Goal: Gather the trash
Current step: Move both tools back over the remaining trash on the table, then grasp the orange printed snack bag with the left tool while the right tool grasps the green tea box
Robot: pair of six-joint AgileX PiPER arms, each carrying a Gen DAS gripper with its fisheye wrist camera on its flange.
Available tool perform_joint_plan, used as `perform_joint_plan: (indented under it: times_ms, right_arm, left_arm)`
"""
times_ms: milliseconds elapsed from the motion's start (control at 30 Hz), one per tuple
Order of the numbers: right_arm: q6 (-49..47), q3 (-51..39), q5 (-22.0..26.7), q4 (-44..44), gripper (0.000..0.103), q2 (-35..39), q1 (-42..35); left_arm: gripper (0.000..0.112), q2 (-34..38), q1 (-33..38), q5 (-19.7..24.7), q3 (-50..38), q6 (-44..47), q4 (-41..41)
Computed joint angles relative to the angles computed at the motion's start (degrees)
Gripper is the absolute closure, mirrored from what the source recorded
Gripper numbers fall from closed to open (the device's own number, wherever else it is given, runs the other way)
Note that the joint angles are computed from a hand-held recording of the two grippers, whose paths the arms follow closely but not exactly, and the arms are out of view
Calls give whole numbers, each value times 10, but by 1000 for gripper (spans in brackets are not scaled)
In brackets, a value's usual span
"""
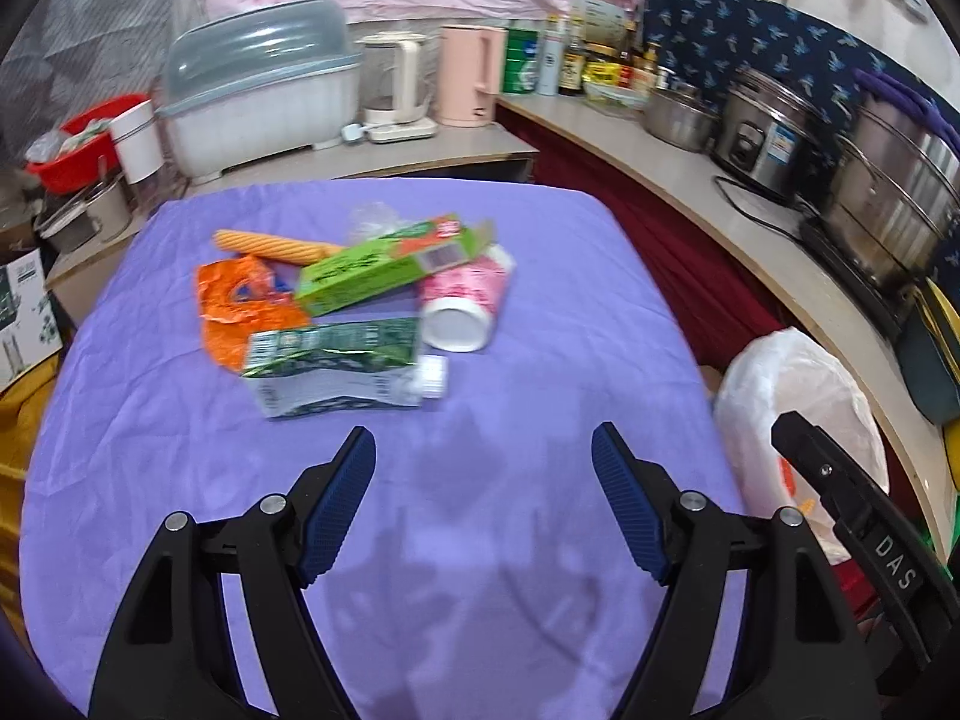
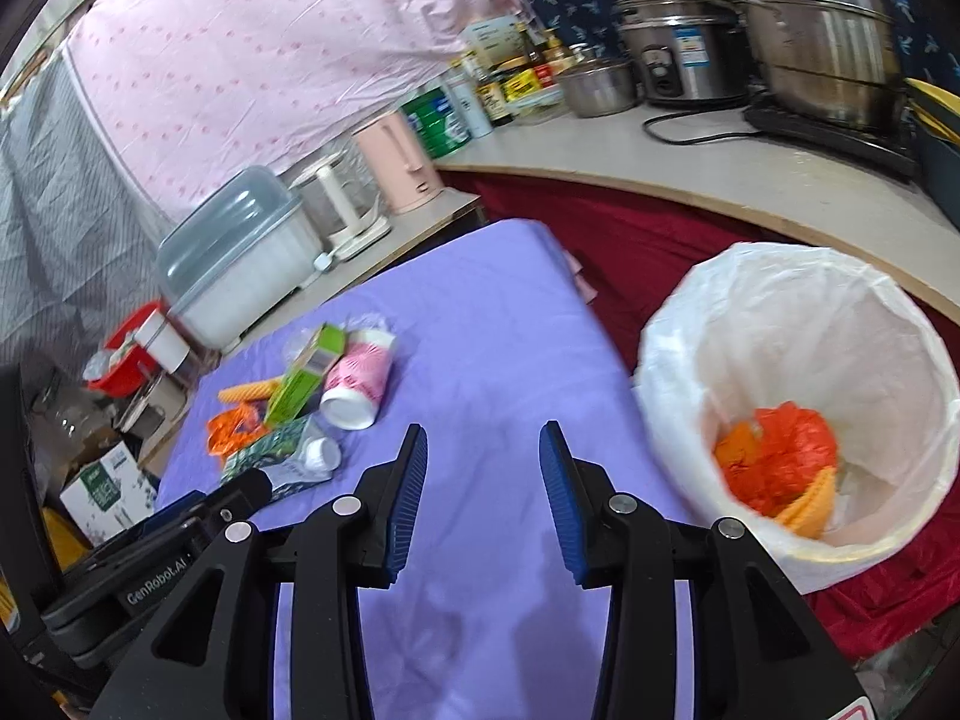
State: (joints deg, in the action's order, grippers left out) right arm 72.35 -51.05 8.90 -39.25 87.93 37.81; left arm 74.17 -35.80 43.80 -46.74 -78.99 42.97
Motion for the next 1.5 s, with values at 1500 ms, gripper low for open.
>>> perform_joint_plan:
  times_ms: [1500]
  right_arm:
    - [-396,-689,202,372,83,493,26]
  left_arm:
    - [34,223,546,-242,-60,639,-468]
